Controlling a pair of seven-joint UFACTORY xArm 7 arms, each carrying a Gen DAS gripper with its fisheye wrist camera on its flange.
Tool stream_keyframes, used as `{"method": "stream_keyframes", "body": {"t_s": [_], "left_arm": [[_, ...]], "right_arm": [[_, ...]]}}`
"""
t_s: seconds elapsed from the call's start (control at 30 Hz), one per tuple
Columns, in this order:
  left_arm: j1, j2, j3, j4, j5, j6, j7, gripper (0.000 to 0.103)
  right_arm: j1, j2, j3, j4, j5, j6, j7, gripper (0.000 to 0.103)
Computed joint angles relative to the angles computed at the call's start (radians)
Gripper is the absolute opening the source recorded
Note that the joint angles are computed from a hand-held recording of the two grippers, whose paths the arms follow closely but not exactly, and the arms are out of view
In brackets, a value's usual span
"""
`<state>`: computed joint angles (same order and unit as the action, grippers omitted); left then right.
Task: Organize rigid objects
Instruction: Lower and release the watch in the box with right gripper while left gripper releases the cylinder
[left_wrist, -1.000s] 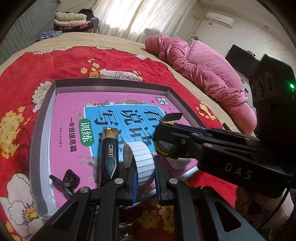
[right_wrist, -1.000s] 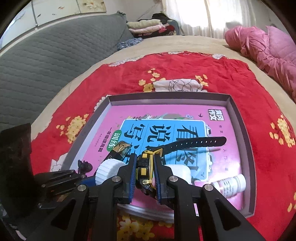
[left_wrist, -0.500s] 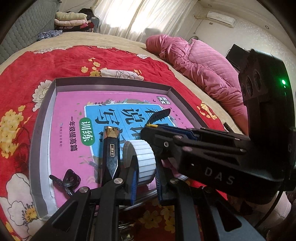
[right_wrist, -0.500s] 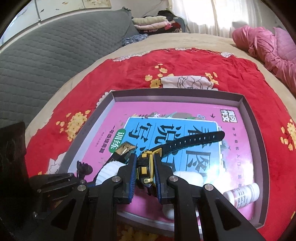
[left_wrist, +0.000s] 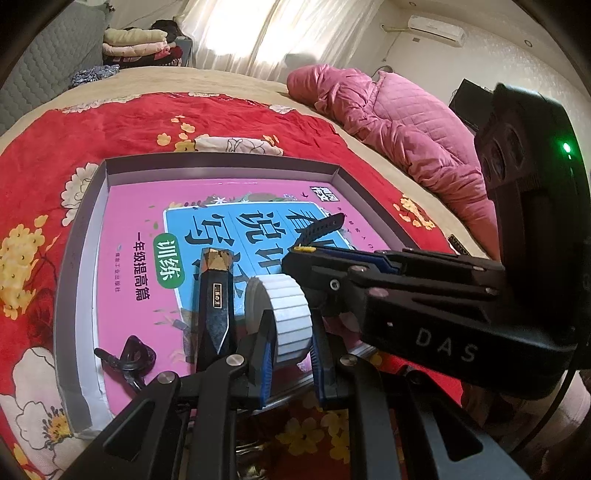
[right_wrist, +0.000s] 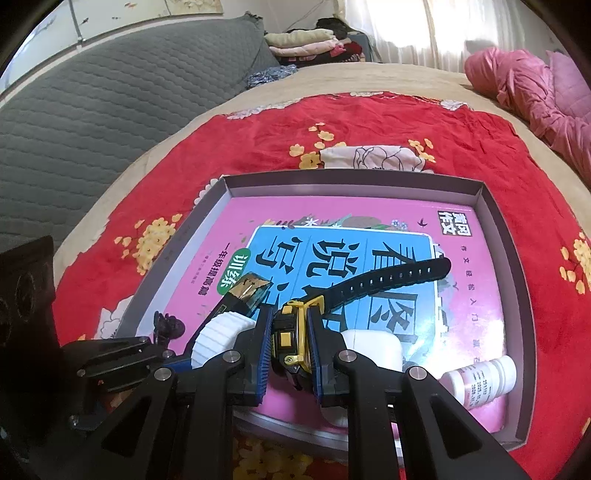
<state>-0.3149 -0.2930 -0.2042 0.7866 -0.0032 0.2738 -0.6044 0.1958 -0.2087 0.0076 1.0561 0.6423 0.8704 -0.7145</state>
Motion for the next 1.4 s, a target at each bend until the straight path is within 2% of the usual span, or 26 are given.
{"method": "stream_keyframes", "body": {"t_s": [0.23, 0.5, 0.6, 0.77, 0.83, 1.0, 1.07, 1.13, 1.4], "left_arm": [[0.007, 0.005, -0.005, 0.003, 0.014, 0.009, -0.008, 0.018], [0.018, 0.011, -0.013, 0.015, 0.042, 0.031, -0.022, 0.019], [0.020, 0.012, -0.014, 0.017, 0.050, 0.036, -0.030, 0.019], [0.031, 0.012, -0.025, 0.026, 0.077, 0.059, -0.061, 0.019], [0.035, 0.010, -0.027, 0.031, 0.090, 0.074, -0.070, 0.019], [0.049, -0.006, -0.046, 0.039, 0.141, 0.117, -0.111, 0.025], [0.051, -0.026, -0.054, 0.037, 0.161, 0.137, -0.125, 0.031], [0.053, -0.050, -0.064, 0.028, 0.179, 0.149, -0.141, 0.042], [0.054, -0.146, -0.085, -0.002, 0.185, 0.206, -0.179, 0.045]], "right_arm": [[-0.003, 0.000, -0.001, -0.002, 0.005, -0.001, 0.017, 0.021], [-0.017, 0.000, -0.022, 0.002, 0.047, 0.062, 0.002, 0.022], [-0.025, -0.002, -0.026, 0.001, 0.060, 0.087, -0.002, 0.027], [-0.031, -0.039, -0.027, -0.020, 0.064, 0.073, -0.024, 0.034], [-0.030, -0.060, -0.033, -0.029, 0.067, 0.064, -0.035, 0.047], [-0.034, -0.138, -0.066, -0.060, 0.067, 0.059, -0.065, 0.055], [-0.037, -0.171, -0.085, -0.074, 0.061, 0.073, -0.076, 0.057], [-0.041, -0.205, -0.105, -0.091, 0.053, 0.098, -0.084, 0.059], [-0.058, -0.328, -0.139, -0.188, -0.052, 0.181, -0.128, 0.061]]}}
